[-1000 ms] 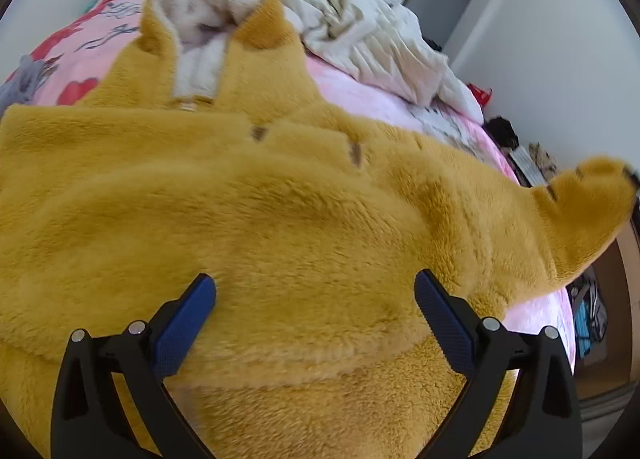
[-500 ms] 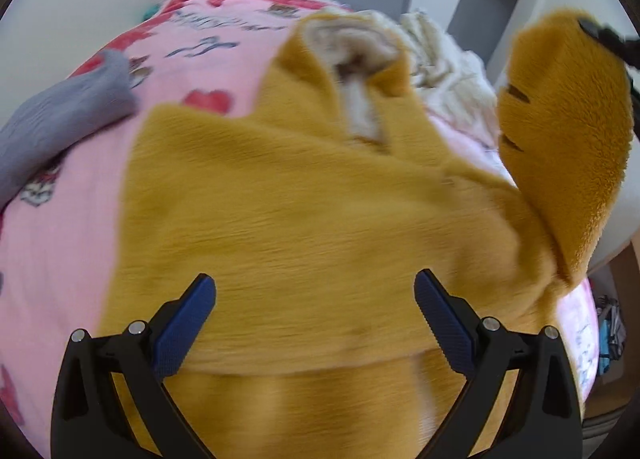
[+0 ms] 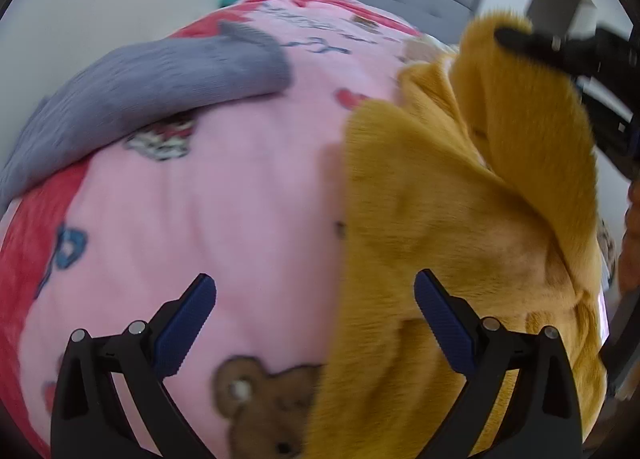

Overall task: Fold large clothes
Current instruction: 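Carry the held sleeve across the jacket body with the right gripper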

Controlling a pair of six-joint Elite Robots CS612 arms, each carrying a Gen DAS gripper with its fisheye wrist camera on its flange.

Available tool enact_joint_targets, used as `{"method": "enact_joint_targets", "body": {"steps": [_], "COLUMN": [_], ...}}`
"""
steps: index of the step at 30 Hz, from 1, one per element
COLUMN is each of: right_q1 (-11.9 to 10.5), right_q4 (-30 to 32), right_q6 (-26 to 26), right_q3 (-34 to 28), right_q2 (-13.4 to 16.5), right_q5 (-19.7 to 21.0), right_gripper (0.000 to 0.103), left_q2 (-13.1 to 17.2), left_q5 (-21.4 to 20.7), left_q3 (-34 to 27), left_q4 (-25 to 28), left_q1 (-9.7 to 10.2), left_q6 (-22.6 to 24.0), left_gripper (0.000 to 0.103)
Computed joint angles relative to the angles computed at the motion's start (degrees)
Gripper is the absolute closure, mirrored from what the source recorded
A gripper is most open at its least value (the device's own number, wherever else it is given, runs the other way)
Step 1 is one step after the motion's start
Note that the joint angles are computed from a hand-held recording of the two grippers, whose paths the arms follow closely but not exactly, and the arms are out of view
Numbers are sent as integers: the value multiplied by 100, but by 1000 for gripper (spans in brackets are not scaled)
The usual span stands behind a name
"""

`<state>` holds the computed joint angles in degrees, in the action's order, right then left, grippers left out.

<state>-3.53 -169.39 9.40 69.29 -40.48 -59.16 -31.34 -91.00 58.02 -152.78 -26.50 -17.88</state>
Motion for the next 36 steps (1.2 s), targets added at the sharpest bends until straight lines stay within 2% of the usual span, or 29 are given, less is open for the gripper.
{"method": "enact_joint_targets", "body": {"steps": [2,6,8,11,15,17,18,20,22,24,25,26,30,32,33,34,35,36], "right_q1": [74,162,210,232,274,308,303,276,284,270,264,270,283,293,299,285,266,249], "right_q4": [309,1492,2009,2258,2074,1863,1640,740,48,-257,-211,-106,631,892,1012,1168,1293,1295], "right_q6": [-184,-543,-904,-1250,-1554,-1713,-1799,-1895,-1922,-1855,-1903,-1990,-2501,-2563,-2522,-2486,-2457,-2419], "right_q3": [-106,-387,-459,-408,-270,-290,-280,-59,108,219,222,182,-46,-113,-148,-180,-189,-161], "right_q2": [78,235,282,308,294,319,324,249,157,74,53,64,215,300,349,383,398,390], "right_q5": [-189,-319,-590,-757,-1038,-1327,-1316,-1254,-1544,-1723,-1748,-1758,-1286,-1087,-1026,-856,-705,-592], "right_gripper": [88,88,87,85,86,85,85,85,85,85,85,85,84,79,76,61,54,53], "left_q2": [-8,-54,-89,-121,-105,-103,-111,-119,-124,-120,-115,-109,-111,-132,-145,-164,-184,-208], "left_q5": [62,208,262,235,273,294,329,355,363,396,397,385,497,588,613,648,695,742], "left_q3": [29,176,252,318,289,278,287,283,279,255,241,231,246,286,307,338,365,381], "left_q4": [42,65,63,32,38,28,-6,-32,-57,-43,-38,-34,-29,11,38,64,89,138], "left_q1": [46,78,74,86,87,90,88,89,86,74,72,73,84,108,120,133,142,156], "left_q6": [-119,-255,-239,-292,-412,-481,-497,-513,-483,-423,-419,-431,-461,-491,-505,-508,-494,-460], "left_gripper": [5,5,5,5,5,5,5,5,5,5,5,5,5,5,5,5,5,5]}}
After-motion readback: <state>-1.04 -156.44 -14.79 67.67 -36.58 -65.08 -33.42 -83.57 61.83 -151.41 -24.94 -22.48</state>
